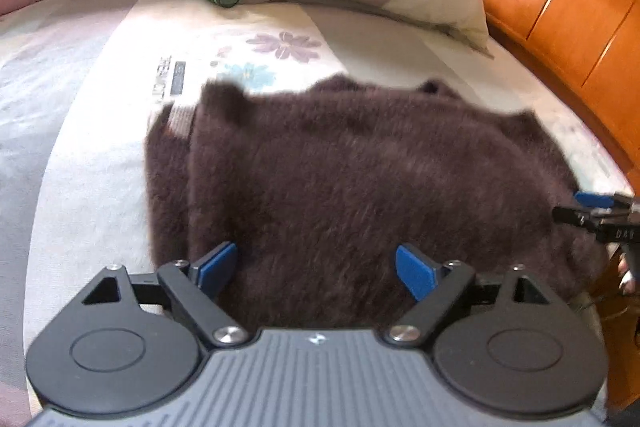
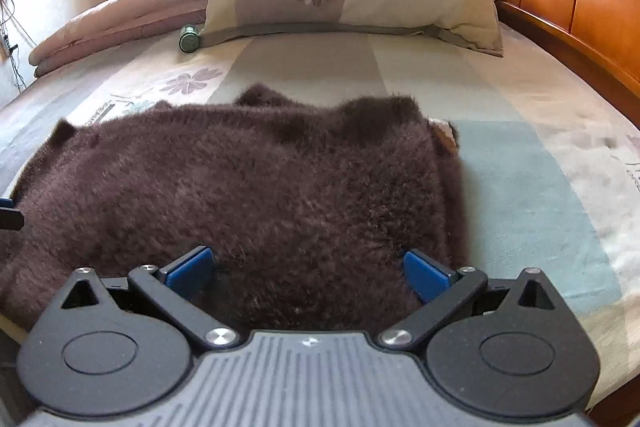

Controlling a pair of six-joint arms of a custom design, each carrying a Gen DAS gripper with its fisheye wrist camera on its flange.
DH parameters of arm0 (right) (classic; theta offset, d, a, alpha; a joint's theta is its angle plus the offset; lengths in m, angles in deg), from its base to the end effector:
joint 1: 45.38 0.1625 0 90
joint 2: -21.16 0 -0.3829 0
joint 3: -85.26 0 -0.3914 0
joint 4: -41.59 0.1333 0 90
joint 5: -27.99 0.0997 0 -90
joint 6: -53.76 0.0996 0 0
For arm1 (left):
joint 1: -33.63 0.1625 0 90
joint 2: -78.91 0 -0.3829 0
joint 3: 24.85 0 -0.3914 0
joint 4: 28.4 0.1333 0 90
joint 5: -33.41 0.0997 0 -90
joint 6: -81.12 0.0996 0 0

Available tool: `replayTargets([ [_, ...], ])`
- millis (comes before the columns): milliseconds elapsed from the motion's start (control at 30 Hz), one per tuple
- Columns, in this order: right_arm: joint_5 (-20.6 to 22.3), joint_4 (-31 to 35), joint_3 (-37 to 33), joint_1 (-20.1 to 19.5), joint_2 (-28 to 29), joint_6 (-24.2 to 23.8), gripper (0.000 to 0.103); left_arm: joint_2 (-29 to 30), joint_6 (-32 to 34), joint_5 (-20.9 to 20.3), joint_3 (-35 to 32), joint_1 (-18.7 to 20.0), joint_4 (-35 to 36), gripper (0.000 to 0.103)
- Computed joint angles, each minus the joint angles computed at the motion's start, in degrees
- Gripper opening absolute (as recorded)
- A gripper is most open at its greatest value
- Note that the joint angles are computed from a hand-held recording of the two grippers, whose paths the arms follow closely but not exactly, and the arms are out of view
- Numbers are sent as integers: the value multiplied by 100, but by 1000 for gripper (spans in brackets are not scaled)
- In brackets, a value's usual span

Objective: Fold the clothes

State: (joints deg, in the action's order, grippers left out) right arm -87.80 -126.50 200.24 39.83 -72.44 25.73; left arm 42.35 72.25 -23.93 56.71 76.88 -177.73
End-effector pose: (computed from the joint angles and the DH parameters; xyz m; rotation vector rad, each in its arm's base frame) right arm 0.0504 -0.4760 0.4361 0.1813 -2.2655 1.0218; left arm -0.3829 -0.6170 0.0573 0.7750 2.5619 -0.6630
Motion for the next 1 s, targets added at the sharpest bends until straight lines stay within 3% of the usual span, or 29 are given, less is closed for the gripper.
replayTargets([
  [133, 117, 186, -510, -4, 295, 373, 103, 405, 75, -202, -695, 160, 61, 93],
  [200, -22, 369, -849, -29, 550, 636, 103, 640, -63, -57, -1066, 238, 287, 93],
  [267, -102, 574, -1039, -95, 694, 811, 103, 794, -293, 87, -1268, 332, 350, 93],
  [367, -44, 730, -1173, -202, 793, 982, 103, 794, -706, -174, -1288, 479, 149, 93],
  [467, -184, 963, -1344, -75, 841, 973, 103, 846, -756, -267, -1555, 458, 393, 93],
  [633, -309, 635, -1880, 127, 1340, 352, 103, 1247, -123, -543, -2319, 493, 604, 94],
  [733, -435, 988, -2375, -40, 1767, 713, 103, 1723, -449, -80, -3121, 588, 1418, 93],
  [800, -110, 993, -2418, -212, 1823, 889, 103, 1751, -632, -279, -3156, 709, 1302, 94],
  [867, -232, 1059, -2464, -139, 1848, 854, 103, 1703, -750, -393, -3133, 733, 1259, 94],
  [933, -311, 1117, -2491, -23, 1835, 768, 103, 1637, -821, -417, -3093, 690, 1212, 94],
  [1000, 47, 1277, -2574, 43, 1800, 705, 103, 1584, -693, -238, -2994, 624, 1024, 94],
])
